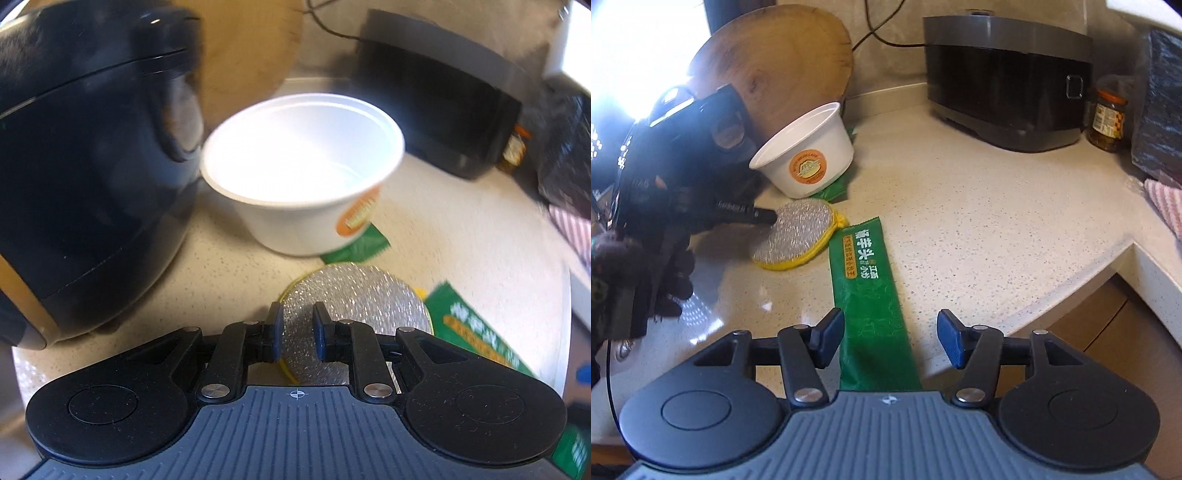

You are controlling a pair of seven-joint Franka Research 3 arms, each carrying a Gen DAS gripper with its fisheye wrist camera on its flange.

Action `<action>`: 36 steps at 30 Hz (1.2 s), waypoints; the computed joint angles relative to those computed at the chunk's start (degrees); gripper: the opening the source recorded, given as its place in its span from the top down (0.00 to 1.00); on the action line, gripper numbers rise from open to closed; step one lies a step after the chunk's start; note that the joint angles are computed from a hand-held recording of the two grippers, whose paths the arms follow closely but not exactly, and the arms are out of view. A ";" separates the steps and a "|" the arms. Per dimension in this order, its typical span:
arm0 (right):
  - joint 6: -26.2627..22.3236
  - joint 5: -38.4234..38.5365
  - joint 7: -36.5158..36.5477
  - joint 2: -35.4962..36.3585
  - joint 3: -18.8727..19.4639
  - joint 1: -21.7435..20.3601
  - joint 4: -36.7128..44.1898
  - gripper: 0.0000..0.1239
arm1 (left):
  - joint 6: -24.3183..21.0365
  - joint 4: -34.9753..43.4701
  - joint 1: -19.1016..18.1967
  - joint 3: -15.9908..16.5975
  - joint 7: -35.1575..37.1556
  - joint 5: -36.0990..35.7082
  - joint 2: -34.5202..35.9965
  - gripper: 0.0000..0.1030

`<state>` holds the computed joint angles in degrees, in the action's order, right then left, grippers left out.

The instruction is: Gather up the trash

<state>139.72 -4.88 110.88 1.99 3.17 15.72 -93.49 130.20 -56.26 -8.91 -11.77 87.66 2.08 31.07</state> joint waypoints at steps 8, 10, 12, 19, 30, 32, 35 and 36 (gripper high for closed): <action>0.23 1.91 -1.45 5.42 0.15 1.31 6.68 0.55 | 1.63 -11.83 1.38 -0.99 3.03 -1.64 -8.27 0.80; -0.19 2.22 -2.63 7.42 0.16 2.00 9.25 0.55 | 1.50 -14.34 2.04 -1.23 3.50 -3.09 -10.21 0.81; -0.72 3.02 -3.92 9.57 0.10 2.56 11.91 0.55 | 1.61 -16.59 2.50 -1.36 4.00 -4.38 -11.74 0.81; -3.03 2.28 -5.45 16.70 -1.52 4.99 21.12 0.56 | 6.37 -20.40 5.47 -2.36 7.14 -15.20 -14.54 0.81; -6.60 0.46 -10.61 22.58 -2.90 7.13 27.88 0.80 | -2.68 -3.84 6.48 -1.97 -6.72 -16.65 -2.49 0.81; -6.60 0.53 -11.27 22.38 -2.92 7.14 27.63 0.80 | -3.80 -1.51 6.52 -2.59 -6.66 -16.75 -0.87 0.81; -6.42 0.46 -12.01 21.91 -2.96 7.18 26.83 0.80 | -5.28 1.26 6.15 -3.02 -6.19 -16.33 0.88 0.80; -6.37 0.59 -12.11 21.83 -2.94 7.13 26.68 0.80 | -5.81 2.32 5.79 -2.83 -6.48 -15.70 1.52 0.80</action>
<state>133.34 -4.29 98.77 23.82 0.24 22.85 -66.81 124.39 -53.94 -3.12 -14.59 81.18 -13.62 32.58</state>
